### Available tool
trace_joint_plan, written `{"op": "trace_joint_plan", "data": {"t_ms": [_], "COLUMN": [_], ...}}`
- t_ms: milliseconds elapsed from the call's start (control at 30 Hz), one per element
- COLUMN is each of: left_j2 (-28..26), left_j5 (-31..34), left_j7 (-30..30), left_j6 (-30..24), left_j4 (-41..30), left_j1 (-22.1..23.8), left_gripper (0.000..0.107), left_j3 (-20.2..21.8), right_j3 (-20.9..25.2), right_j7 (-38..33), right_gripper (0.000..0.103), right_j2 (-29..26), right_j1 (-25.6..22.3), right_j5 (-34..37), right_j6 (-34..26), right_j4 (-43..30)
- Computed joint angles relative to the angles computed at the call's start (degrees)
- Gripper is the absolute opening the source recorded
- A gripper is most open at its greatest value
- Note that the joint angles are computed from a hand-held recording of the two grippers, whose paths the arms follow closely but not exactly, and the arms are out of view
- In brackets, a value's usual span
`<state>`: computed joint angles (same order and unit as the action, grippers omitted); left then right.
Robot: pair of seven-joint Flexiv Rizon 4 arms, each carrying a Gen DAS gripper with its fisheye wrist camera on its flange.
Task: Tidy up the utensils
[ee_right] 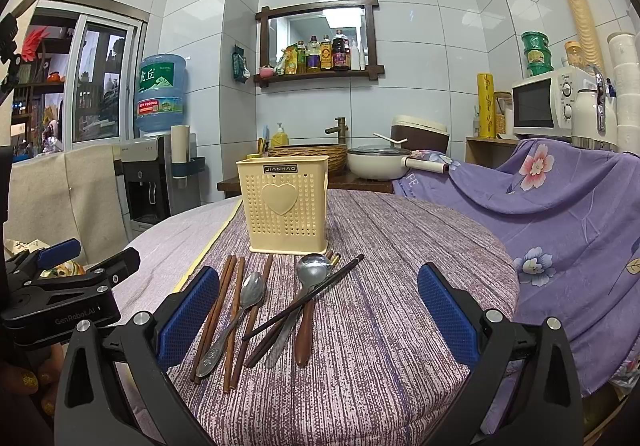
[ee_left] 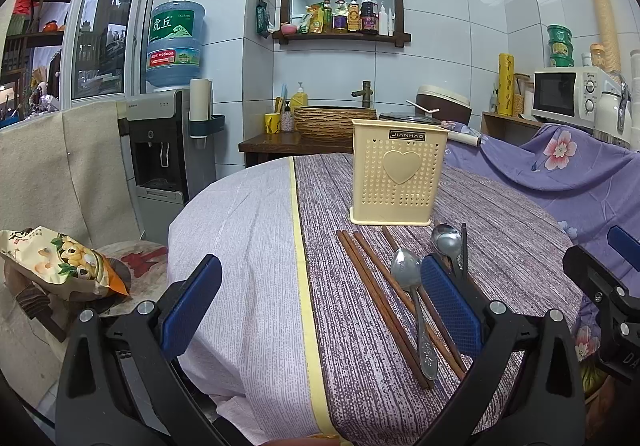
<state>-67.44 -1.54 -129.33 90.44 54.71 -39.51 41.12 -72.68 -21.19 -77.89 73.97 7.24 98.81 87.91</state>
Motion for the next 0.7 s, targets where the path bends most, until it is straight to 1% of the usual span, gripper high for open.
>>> {"op": "trace_joint_plan", "data": {"t_ms": [700], "left_j2": [-0.01], "left_j5": [0.76], "left_j7": [-0.5], "left_j6": [0.03], "left_j4": [-0.17], "left_j1": [0.24], "left_gripper": [0.098], "left_j3": [-0.45], "right_j3": [0.42], "right_j7": [-0.82], "right_gripper": [0.097], "right_j2": [0.17], "right_j1": [-0.12], "right_j5": [0.52], "right_j6": [0.5], "right_j4": [0.3]}}
